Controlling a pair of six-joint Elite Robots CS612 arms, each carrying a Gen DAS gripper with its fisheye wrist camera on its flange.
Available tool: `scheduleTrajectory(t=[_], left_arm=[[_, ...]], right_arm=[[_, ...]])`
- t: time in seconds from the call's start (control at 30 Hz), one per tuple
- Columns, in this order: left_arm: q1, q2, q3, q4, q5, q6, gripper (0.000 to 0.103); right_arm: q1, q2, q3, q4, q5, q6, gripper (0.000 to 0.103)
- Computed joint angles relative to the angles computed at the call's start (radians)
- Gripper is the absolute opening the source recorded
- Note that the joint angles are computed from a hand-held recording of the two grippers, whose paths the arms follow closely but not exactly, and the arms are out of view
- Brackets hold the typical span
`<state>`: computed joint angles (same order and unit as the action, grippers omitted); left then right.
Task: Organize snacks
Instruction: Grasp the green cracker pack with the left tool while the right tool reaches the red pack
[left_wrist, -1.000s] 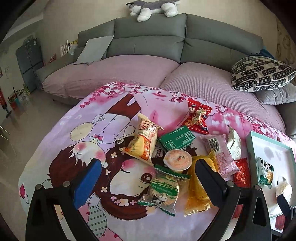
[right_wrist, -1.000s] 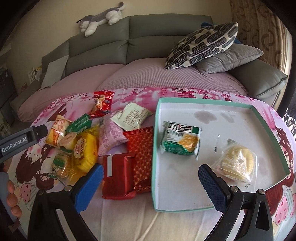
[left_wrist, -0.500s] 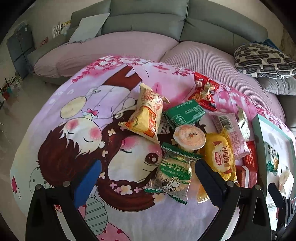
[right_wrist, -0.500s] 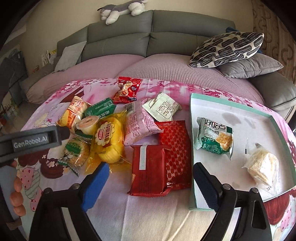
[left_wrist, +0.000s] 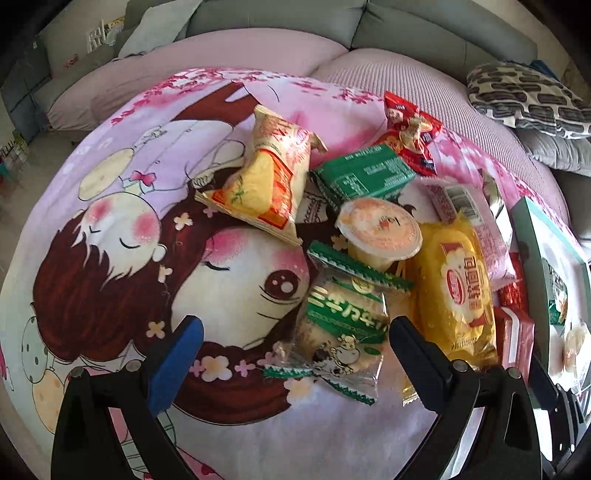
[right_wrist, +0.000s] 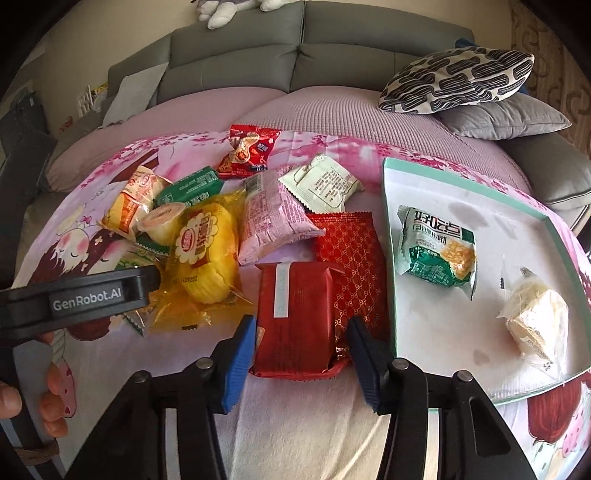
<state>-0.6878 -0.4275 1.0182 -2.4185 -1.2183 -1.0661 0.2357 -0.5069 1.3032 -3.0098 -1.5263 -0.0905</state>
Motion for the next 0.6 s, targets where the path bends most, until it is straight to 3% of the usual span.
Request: scheduleTrajectory(t=[0.1,0.5,0.6], left_arm=[[-0.001,0.008,-0.016,0.024,-0.004,0.013,0.094],[0.000,0.025,-0.034,0.043,0.015,0.001,0.093],[-0.003,0.021,-0.030,0.033,0.019,0.005,0.081]], right_arm=[[0.004,0.003,-0.004,0.008,-0.013,-0.015,0.052],[0.010,0.011,-0.013,0.011,-0.038,-0.032,0.051],[0.013,0.012,-0.016,0.011,-0.051,-0.044,0.051]])
